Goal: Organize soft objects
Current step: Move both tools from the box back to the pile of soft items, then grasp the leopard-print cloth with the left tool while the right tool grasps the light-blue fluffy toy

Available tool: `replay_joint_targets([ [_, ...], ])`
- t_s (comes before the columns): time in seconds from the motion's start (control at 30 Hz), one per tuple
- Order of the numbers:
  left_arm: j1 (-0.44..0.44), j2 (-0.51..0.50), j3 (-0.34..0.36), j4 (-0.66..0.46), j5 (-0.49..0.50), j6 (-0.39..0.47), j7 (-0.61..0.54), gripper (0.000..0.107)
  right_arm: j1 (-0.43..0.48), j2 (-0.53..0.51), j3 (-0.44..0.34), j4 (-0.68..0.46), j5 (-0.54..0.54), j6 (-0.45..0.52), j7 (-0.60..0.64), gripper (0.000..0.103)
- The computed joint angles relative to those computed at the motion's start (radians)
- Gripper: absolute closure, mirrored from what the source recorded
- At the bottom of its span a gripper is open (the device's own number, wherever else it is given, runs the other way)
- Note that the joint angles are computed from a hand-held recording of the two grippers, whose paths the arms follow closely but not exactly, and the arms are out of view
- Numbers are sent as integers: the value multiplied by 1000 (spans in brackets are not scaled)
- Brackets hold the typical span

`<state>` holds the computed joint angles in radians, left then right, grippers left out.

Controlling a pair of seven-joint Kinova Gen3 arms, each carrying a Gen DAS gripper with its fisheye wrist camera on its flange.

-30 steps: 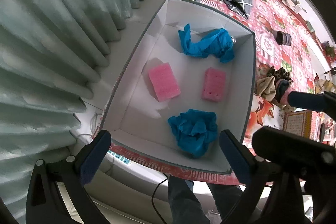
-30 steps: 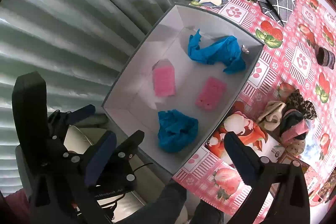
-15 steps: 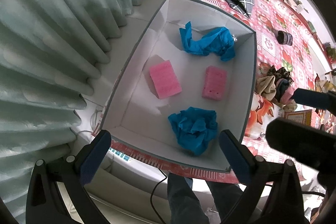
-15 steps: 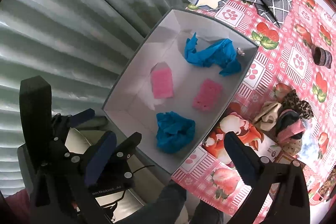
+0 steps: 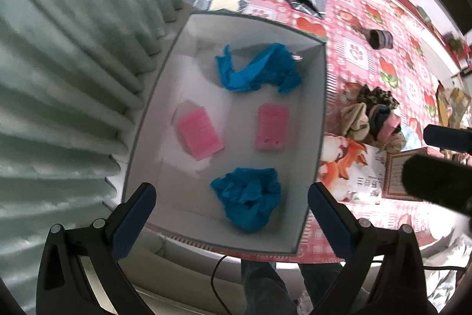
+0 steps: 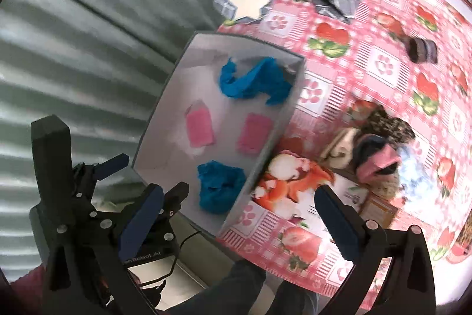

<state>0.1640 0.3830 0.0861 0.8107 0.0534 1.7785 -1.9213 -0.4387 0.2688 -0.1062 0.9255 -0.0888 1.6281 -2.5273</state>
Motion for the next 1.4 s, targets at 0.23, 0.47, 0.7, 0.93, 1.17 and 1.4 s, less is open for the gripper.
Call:
replay_joint_targets([
  [0.23, 83, 16, 19, -43, -31, 8, -4, 5, 70, -114, 22, 107, -17, -17, -60, 0],
  [0.47, 158, 55, 23, -101, -52, 42, 15, 5, 202, -271, 55, 288, -77, -66, -103, 0],
  [0.7, 238, 100, 23, -160, -76, 74, 26, 5, 346, -364, 125, 449, -107, -31, -55, 0],
  [0.93, 322, 165, 13, -259, -106, 122, 44, 5, 461, -353, 193, 633, -175, -55, 109, 0],
  [1.17, 423, 255, -11, -348, -163, 164, 7, 5, 524, -260, 196, 774, -226, -120, 317, 0],
  [1.4, 512, 365, -48, -454, -231, 214, -63, 5, 481, -180, 138, 805, -159, -171, 416, 0],
])
